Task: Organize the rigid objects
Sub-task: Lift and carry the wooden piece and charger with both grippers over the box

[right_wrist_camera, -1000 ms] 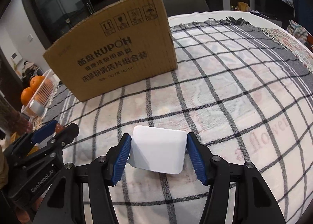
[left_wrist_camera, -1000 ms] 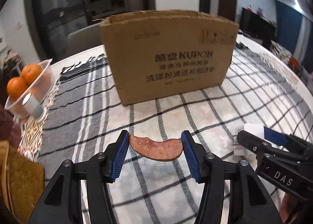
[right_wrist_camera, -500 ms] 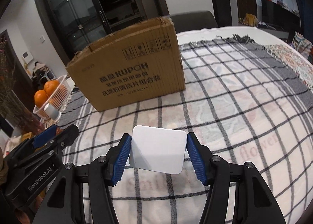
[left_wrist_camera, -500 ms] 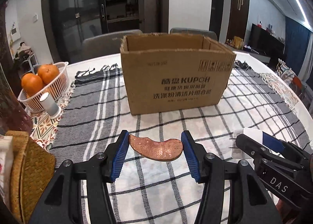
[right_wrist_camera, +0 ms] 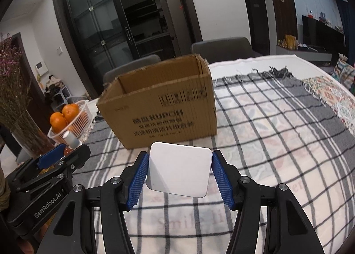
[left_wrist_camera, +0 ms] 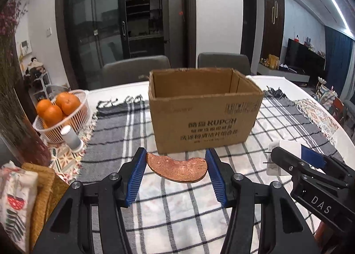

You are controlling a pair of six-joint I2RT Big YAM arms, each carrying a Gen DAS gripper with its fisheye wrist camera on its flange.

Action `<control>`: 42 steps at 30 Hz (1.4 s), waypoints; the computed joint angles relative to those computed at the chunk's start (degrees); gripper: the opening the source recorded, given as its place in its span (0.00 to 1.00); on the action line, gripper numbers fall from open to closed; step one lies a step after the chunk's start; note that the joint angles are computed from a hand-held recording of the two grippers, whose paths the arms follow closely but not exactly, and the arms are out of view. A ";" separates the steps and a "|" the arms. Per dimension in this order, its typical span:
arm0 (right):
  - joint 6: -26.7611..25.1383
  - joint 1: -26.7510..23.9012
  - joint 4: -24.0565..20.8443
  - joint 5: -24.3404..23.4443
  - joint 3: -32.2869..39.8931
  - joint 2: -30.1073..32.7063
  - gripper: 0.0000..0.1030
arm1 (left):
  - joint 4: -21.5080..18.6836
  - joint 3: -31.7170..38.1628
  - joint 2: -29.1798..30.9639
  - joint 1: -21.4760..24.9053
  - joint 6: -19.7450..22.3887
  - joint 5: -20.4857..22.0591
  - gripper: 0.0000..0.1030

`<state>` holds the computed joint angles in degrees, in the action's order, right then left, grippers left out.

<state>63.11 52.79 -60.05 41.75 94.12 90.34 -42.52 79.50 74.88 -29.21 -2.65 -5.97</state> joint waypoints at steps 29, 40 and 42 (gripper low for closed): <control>-16.47 -6.33 3.95 -0.77 12.98 2.37 0.57 | -3.77 20.43 9.83 1.22 1.81 2.74 0.53; -21.00 -9.61 2.20 -3.71 18.98 5.53 0.57 | -8.50 31.06 17.31 1.31 2.12 2.97 0.53; -21.49 -10.04 1.71 -3.86 19.91 6.18 0.57 | -9.12 32.30 18.40 1.37 2.14 3.07 0.53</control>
